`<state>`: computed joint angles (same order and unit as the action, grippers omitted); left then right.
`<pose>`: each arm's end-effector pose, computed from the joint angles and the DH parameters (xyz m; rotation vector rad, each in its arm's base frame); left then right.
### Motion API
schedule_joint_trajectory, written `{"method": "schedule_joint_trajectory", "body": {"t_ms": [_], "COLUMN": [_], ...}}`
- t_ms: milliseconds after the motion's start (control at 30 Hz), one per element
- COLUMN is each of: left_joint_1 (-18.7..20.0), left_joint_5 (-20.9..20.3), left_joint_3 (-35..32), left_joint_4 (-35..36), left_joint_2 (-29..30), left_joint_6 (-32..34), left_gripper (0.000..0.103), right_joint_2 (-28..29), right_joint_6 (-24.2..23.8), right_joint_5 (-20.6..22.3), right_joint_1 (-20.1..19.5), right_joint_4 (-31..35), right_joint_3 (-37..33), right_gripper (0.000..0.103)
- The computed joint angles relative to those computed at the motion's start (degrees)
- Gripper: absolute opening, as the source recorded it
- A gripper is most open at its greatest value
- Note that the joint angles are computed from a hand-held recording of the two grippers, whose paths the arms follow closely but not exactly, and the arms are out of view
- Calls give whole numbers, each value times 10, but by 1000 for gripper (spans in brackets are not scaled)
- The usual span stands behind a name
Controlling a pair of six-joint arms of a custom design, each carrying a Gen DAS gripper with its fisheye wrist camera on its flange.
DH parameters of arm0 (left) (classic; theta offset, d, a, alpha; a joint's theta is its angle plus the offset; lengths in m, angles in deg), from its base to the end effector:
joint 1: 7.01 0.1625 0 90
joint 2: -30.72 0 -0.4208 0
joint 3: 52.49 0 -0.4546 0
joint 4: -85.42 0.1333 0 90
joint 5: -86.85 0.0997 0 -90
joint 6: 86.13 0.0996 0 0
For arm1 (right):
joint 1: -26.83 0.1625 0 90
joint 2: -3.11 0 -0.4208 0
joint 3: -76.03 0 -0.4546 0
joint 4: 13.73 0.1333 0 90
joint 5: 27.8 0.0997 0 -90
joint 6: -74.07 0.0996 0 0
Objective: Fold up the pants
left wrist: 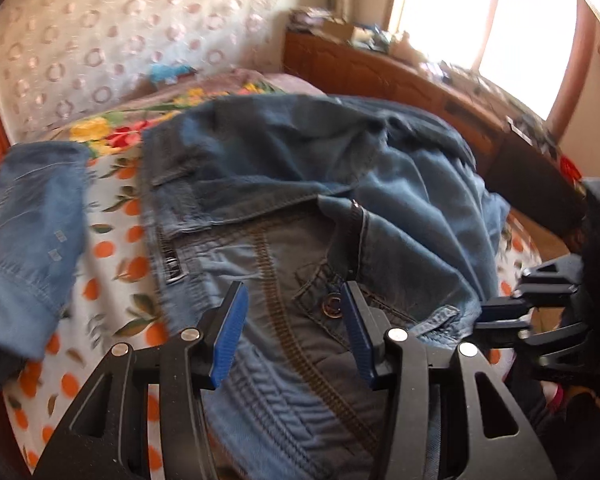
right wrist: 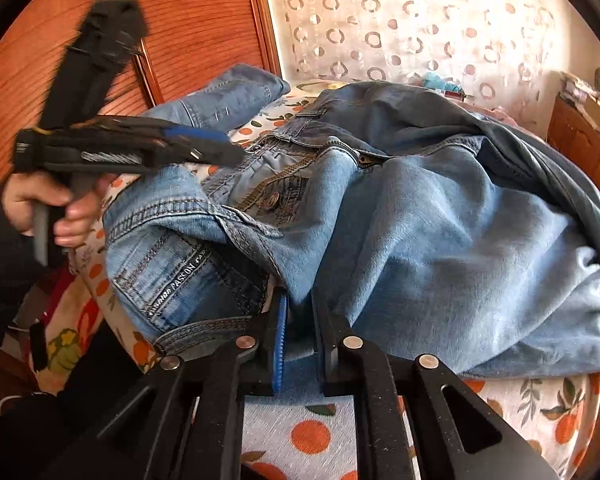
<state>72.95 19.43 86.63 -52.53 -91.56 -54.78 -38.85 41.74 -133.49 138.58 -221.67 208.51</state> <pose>0.1091 -0.3679 0.3593 0.7818 2.4773 -0.6138 0.2624 -0.3706 -0.0499 1.1718 -2.4998 0.6352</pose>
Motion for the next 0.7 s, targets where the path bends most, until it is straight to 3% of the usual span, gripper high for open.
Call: {"method": "schedule_joint_trajectory", "body": {"t_ms": [200, 300, 367, 500, 700], "left_joint_1": [4, 1, -1, -6, -20], "left_joint_5": [21, 28, 34, 32, 46], "left_joint_3": [-20, -19, -18, -14, -4], "left_joint_4": [10, 9, 9, 4, -8], "left_joint_2": [53, 59, 63, 71, 77], "left_joint_6": [8, 19, 20, 21, 25], "left_gripper": [49, 46, 35, 25, 24], "right_joint_2": [-43, -63, -74, -77, -71], "right_joint_6": [21, 24, 20, 10, 8], "right_joint_5": [33, 19, -2, -35, -45], "right_joint_1": [-12, -11, -8, -6, 4], "right_joint_4": [19, 6, -10, -36, -55], "right_joint_3": [32, 51, 62, 67, 58], "right_gripper": [17, 17, 17, 18, 18]}}
